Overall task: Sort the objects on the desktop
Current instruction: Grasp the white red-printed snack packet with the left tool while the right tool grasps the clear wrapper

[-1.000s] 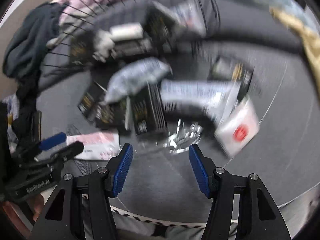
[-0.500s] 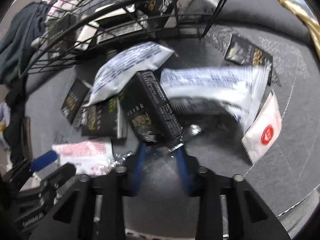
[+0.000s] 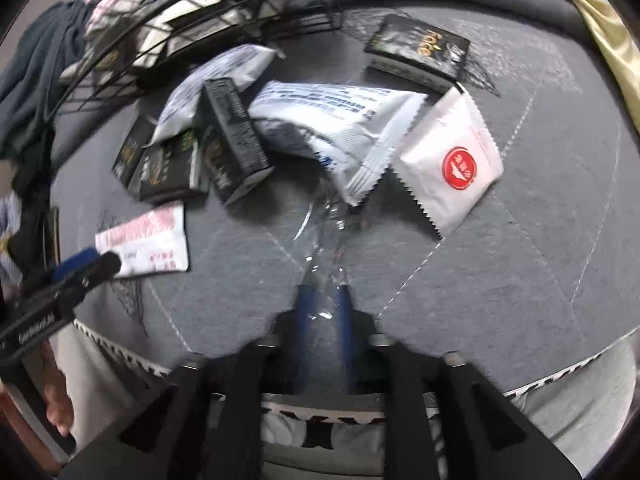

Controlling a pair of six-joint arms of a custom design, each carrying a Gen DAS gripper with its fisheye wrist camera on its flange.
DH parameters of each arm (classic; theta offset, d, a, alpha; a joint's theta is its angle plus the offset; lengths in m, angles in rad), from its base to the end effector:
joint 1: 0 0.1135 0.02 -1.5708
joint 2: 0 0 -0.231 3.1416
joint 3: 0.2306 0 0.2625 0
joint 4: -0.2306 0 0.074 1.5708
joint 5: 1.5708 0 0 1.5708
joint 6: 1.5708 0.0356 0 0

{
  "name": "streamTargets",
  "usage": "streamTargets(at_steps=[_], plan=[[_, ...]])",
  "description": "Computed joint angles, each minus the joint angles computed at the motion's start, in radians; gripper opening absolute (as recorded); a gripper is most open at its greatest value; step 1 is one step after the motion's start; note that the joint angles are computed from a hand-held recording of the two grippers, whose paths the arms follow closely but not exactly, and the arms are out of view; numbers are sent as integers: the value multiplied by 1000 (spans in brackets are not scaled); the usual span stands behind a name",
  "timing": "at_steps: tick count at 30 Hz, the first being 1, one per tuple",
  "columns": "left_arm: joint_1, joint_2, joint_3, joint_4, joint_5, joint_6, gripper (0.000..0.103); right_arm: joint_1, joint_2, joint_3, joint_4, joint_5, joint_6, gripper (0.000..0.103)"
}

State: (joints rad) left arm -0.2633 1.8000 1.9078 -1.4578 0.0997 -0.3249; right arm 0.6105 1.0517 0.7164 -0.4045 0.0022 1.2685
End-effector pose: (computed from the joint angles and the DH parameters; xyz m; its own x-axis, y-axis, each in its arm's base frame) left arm 0.3313 -0.0930 0.3188 -0.9822 -0.0642 -0.1765 -0.0353 0.9862 -0.1620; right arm 0.2028 0.1418 0.2128 -0.7104 0.6680 -0.2213 0.3571 0.6131 0.7047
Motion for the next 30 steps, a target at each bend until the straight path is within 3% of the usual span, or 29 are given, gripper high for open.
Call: streamTargets(at_steps=[2,7,9,14,17,20,21,22,25,27,30], plan=[[-2,1,-2,-3,-7,6,68,-3,-6,-8,17,5,-9,61],[-20,10,6,-13,-55,48,68,7,127,117,-71,25,-90,58],[-29,18,29,-16,-83,77,68,43,200,216,-196,102,-117,15],[-51,70,103,-17,-48,306,70,16,68,65,-108,8,-141,11],[-111,86,95,-38,-116,471,70,16,17,8,-89,-11,-146,10],[-132,101,85,-77,-81,552,70,31,-2,-13,-85,-4,-153,10],[-138,102,74,-77,-87,555,70,28,-6,-16,-86,-8,-164,10],[-141,96,58,-71,-87,545,70,-11,-29,-30,-114,-74,-343,10],[-140,75,39,-64,-49,470,56,-8,-44,-43,-114,-75,-353,11],[-153,57,27,-71,-32,364,49,-9,-60,-59,-106,-80,-350,10],[-171,8,-24,-66,72,210,46,-11,-92,-88,-95,-90,-353,11]])
